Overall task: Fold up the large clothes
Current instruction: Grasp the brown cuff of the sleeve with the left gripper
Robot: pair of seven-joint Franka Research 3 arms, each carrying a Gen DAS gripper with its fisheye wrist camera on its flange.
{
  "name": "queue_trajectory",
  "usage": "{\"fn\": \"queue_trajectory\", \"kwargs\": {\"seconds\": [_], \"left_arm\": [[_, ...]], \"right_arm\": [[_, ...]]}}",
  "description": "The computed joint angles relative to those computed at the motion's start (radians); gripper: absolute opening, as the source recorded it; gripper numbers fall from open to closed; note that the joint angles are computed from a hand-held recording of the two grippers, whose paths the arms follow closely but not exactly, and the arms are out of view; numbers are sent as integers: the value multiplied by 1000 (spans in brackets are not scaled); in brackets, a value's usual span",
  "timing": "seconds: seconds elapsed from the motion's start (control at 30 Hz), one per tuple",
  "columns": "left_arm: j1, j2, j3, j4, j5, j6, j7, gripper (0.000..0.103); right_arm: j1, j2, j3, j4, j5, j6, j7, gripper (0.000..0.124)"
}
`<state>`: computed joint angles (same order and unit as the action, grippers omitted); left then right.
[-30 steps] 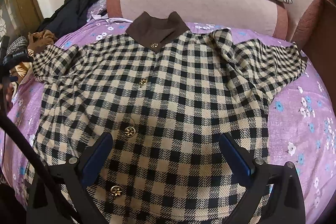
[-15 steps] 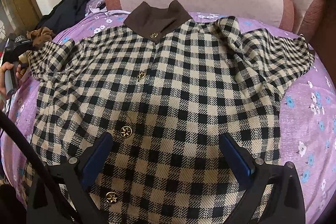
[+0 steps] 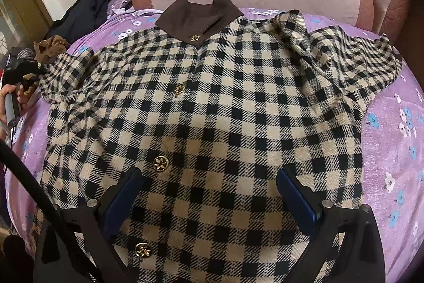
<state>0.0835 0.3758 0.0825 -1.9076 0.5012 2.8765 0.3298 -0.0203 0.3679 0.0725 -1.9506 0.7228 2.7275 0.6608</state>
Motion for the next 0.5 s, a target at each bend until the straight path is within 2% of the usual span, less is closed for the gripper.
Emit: {"fn": "queue_trajectory", "kwargs": {"seconds": [0.07,0.1,0.17,0.23,0.27,0.33,0.4,0.47,0.5], "left_arm": [[4,-25,-6,-24,3,26,14,15],[18,-35,-23,-34,-9,46,46,6],[39,-48,-54,-42,-42,63,109,2],[5,-42,-35,-18,-13,33,123,2],[-16,-36,-22,4,6,-13,118,2],[-12,-26,-25,23,-7,-38,108,2],[11,-18,-41,17,-43,-11,117,5],[29,-2,-62,29,-87,-24,145,26],[29,8,-62,37,-97,-32,151,33]], "right_arm": [[2,-5,3,-7,2,10,-7,103],[2,-7,4,-8,4,13,-9,103],[1,-5,4,-7,7,9,-6,103],[1,-4,2,-6,6,1,-1,103],[0,-5,3,-6,8,-2,-2,103],[-4,-13,7,-15,20,3,-17,103],[-5,-18,7,-20,27,5,-28,103],[-3,-16,3,-15,27,-2,-25,103],[-2,-13,1,-11,24,-9,-19,103]]}}
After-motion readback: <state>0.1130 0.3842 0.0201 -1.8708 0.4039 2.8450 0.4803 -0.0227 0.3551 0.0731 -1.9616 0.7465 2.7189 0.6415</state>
